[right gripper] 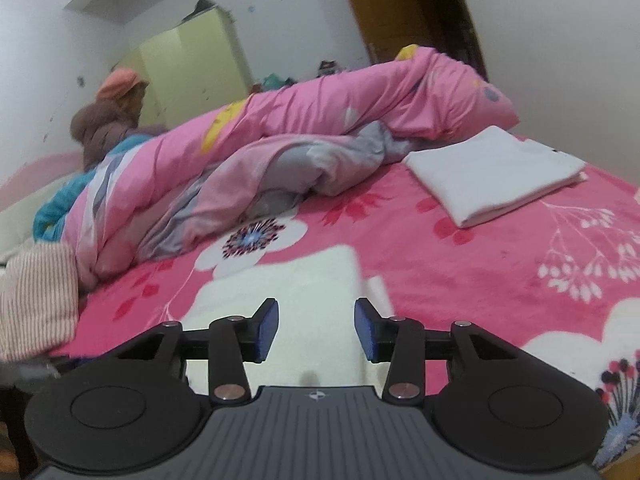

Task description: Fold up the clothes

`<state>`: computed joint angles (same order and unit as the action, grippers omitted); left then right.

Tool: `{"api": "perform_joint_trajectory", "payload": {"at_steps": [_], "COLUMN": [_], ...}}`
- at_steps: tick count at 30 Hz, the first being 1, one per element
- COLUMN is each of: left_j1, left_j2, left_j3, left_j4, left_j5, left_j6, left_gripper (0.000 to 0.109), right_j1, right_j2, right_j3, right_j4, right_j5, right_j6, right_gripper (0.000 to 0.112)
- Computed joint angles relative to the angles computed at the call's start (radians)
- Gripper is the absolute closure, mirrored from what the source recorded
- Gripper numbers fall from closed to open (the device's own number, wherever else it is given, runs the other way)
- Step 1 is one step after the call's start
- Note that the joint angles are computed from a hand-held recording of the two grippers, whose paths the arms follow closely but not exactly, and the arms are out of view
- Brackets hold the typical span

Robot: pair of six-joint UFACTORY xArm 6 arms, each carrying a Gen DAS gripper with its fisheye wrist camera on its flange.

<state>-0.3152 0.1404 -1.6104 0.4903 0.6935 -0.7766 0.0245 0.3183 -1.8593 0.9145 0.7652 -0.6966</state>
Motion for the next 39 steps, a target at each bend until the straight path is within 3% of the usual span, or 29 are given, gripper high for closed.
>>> {"api": "perform_joint_trajectory", "payload": {"at_steps": [2, 6, 10, 26, 39], "left_j1": [0.0, -0.001, -0.003, -0.004, -0.004], "left_j2": [0.001, 0.003, 0.004, 0.0, 0.003], "left_j3": [-0.003, -0.007, -0.01, -0.005, -0.01], "left_j4": [-0.003, -0.001, 0.005, 0.004, 0.004], "left_j5": [0.004, 0.012, 0.017, 0.019, 0.024], "left_j6": [-0.001, -0.007, -0.014, -0.023, -0.024], "left_gripper": [0.006, 0.006, 0.006, 0.006, 0.006], "right_j1": [-0.006, -0.018, -0.029, -0.014, 0.013], "right_j2": [0.004, 0.011, 0.023, 0.033, 0.01], "right_j3": [-0.007, -0.016, -0.033, -0.05, -0.004], "right_j4": [0.003, 0.015, 0.007, -0.191, -0.312], "right_j5": [0.0, 0.012, 0.039, 0.028, -0.068], "right_j6": [0.03, 0.074, 0.124, 0.273, 0.326], "right_gripper": [0.042, 0.033, 0.012, 0.009, 0.009]}}
